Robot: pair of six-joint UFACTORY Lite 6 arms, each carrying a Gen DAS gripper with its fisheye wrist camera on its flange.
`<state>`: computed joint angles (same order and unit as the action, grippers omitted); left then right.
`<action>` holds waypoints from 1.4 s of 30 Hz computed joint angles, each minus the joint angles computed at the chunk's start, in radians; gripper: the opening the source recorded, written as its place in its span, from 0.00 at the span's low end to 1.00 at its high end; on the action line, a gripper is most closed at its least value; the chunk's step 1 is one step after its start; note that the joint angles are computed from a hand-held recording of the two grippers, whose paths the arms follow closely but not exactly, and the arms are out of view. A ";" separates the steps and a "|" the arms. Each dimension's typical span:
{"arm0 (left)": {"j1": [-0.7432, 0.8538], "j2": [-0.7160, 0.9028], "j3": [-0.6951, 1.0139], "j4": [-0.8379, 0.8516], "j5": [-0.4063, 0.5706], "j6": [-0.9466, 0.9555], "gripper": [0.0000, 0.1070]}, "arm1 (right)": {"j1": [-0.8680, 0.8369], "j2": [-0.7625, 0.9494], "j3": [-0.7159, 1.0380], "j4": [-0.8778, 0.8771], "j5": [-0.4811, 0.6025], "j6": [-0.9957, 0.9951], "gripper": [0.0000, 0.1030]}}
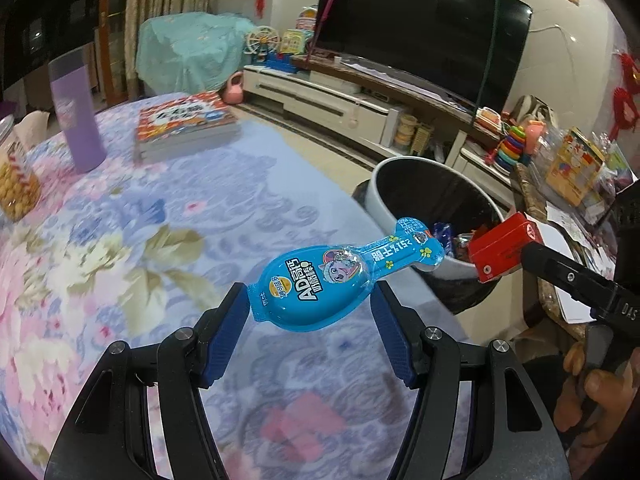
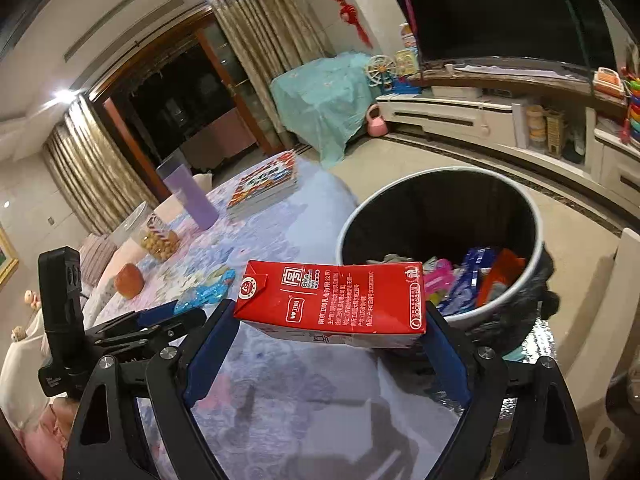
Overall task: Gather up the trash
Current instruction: 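Carry the blue candy pack and red juice box over the trash bin, then open both tools to drop the blue pack and red box into the bin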
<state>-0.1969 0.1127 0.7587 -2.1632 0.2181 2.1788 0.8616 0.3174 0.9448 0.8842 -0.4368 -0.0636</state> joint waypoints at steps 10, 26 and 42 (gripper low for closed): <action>-0.116 0.096 0.132 -0.082 -0.057 0.046 0.59 | -0.075 -0.084 -0.096 -0.052 0.006 0.033 0.87; -0.187 0.195 0.265 -0.093 -0.119 0.033 0.59 | -0.180 -0.104 -0.131 -0.204 0.032 0.123 0.87; -0.194 0.225 0.309 0.025 -0.137 -0.090 0.59 | -0.183 -0.111 -0.115 -0.222 0.042 0.118 0.87</action>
